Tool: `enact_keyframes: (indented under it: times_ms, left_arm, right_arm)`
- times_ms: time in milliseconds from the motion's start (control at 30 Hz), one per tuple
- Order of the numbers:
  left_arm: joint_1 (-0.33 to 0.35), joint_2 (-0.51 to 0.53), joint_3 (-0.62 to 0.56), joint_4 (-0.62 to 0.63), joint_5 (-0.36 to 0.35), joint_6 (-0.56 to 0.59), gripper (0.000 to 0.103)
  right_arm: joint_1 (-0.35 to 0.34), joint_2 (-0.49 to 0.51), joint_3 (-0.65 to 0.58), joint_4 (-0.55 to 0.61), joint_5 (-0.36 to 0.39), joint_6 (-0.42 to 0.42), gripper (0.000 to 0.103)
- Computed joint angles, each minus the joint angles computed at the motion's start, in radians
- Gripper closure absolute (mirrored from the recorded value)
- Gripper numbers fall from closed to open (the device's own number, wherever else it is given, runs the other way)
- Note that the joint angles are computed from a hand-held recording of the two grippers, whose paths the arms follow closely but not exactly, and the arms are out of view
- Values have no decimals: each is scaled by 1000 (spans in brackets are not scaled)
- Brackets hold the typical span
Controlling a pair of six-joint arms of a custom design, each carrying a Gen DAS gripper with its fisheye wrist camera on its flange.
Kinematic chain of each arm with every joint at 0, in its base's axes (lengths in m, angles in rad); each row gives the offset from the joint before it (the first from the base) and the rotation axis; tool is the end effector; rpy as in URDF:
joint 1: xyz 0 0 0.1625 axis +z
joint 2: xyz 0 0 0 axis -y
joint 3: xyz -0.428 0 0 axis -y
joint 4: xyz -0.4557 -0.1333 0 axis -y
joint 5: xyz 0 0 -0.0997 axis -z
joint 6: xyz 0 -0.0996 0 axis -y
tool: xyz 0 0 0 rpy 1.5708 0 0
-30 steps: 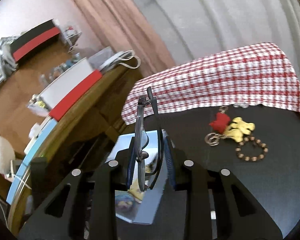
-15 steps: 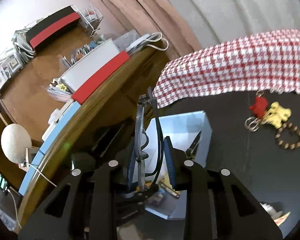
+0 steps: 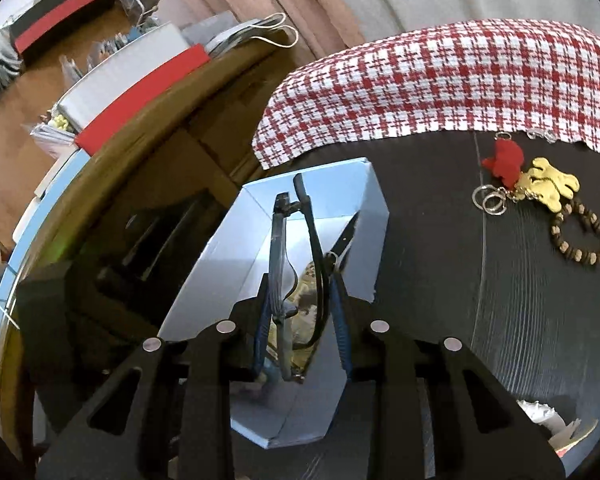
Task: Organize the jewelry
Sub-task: 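Carry pumpkin with left tool while right tool lowers the eyeglasses into the box, then open left gripper to drop the pumpkin into the box, then move left tool back over the table toward the white fuzzy stick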
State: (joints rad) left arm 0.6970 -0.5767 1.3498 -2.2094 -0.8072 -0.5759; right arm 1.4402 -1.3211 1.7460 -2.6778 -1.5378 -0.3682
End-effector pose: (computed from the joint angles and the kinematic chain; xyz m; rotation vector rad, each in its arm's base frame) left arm -0.4638 -0.6519 -0.0070 0.4263 2.3973 -0.5252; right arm 0.0493 -0.6732 0.3750 0.3531 -2.8175 0.9882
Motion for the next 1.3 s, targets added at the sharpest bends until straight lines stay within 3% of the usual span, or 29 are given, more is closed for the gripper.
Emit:
enact_keyframes:
  times_ms: [200, 267, 333, 467, 733, 800, 833, 900, 967, 1067, 1200, 1300]
  left_arm:
    - [2, 5, -9, 15, -11, -6, 70]
    - [3, 6, -12, 17, -13, -7, 70]
    - [2, 5, -11, 15, -11, -6, 71]
    - [1, 8, -14, 17, -7, -7, 71]
    - [7, 5, -12, 9, -26, -7, 70]
    - [6, 4, -8, 1, -17, -5, 62]
    - [6, 4, -8, 5, -6, -11, 48]
    - [6, 5, -2, -12, 0, 1, 45]
    - [2, 13, -11, -4, 9, 4, 30]
    - [-20, 35, -27, 40, 117, 0, 8]
    - [-40, 55, -47, 67, 224, 28, 5]
    - [-48, 55, -46, 27, 262, 31, 4]
  right_arm:
    - [2, 9, 1, -7, -19, -1, 68]
    - [3, 9, 3, -14, -23, 1, 61]
    - [-3, 5, 9, -30, 0, 23, 44]
    - [-10, -9, 11, -59, 26, 29, 43]
    - [-34, -45, -6, -131, 7, 30, 24]
    - [-49, -55, -9, -159, -3, 43, 22]
    - [-62, -60, -12, -172, -2, 60, 22]
    - [-91, -69, -21, -184, 9, 107, 22]
    - [-112, -77, -27, -185, 9, 145, 22]
    - [-145, -92, -30, -200, 10, 190, 22]
    - [-180, -115, -27, -223, 23, 225, 22]
    - [-197, -130, -26, -234, 26, 228, 22]
